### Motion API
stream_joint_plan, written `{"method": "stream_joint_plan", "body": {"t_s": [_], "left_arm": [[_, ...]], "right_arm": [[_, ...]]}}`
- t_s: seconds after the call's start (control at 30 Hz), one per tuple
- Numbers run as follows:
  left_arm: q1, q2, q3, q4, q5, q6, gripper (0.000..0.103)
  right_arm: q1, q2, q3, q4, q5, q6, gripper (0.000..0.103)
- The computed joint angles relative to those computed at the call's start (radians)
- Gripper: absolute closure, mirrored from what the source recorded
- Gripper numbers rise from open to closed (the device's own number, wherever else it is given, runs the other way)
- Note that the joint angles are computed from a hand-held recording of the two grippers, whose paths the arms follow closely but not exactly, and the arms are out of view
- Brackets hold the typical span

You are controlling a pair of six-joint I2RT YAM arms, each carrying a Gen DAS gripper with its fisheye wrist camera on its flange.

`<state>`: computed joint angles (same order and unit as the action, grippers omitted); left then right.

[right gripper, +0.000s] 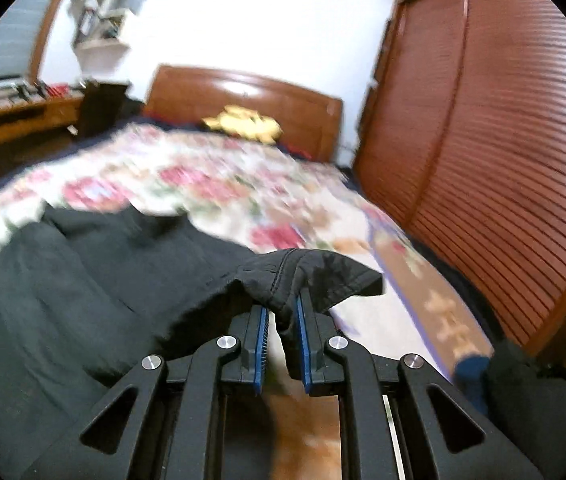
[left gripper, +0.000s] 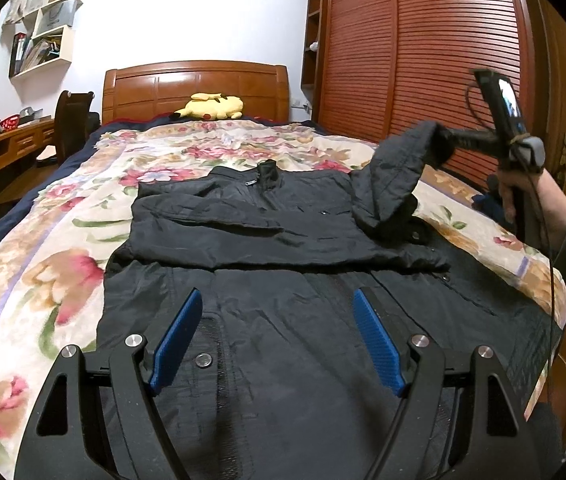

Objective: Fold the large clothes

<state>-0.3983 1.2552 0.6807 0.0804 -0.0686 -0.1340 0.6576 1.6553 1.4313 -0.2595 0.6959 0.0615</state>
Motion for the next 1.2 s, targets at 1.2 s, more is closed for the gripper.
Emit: {"method": "stream_joint_plan", "body": {"t_s": [1.2], "left_arm": [[0.060,-0.026,-0.012,-0.001,0.037,-0.003,0.025]], "right_arm": [[0.084,-0.017,-0.008,-0.194,-0.384,-0.007,0.049]]}}
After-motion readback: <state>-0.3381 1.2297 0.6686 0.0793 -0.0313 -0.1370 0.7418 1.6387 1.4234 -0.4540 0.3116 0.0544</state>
